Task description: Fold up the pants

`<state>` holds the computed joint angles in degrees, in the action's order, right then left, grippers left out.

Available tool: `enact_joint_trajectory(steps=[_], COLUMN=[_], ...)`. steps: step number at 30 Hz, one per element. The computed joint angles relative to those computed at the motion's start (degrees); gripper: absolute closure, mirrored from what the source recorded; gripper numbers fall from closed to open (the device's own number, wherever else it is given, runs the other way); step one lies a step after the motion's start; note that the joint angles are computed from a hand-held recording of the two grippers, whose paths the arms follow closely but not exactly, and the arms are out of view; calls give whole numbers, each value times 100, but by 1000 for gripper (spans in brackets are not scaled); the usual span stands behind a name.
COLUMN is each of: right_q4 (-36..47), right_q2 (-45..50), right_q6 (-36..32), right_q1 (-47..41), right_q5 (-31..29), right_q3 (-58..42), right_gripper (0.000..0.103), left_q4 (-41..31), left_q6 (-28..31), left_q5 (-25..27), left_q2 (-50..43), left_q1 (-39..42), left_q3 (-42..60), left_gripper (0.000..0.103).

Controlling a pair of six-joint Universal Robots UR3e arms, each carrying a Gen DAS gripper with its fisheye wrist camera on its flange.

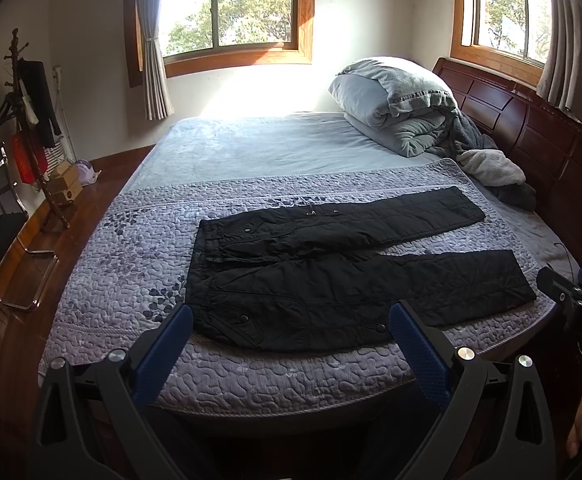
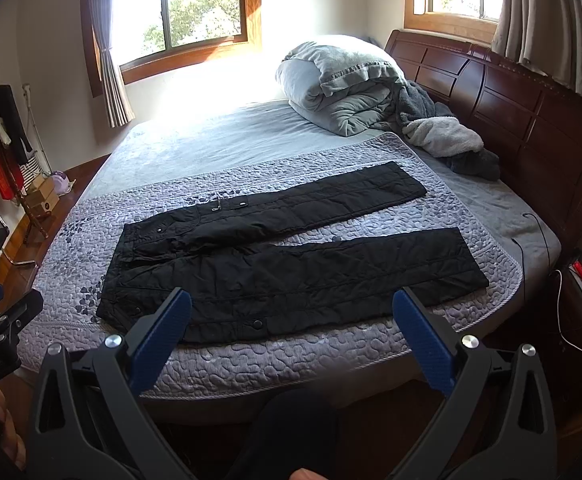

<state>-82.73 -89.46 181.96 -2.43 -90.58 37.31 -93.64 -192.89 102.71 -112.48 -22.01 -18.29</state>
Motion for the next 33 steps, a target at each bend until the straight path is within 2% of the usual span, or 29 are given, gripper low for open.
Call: enact_joint_trajectory(steps=[33], right_q4=[-6], right_q2=[-35], right_q6=[10], right_q1=[-13], right_q5=[7], right_q3=[44], right_gripper=[2], left_q4=[155], left_q6=[34], left_q5=[-20], left_q2=[170], left_q1=[11], left_q3=[-333], left_gripper=[4])
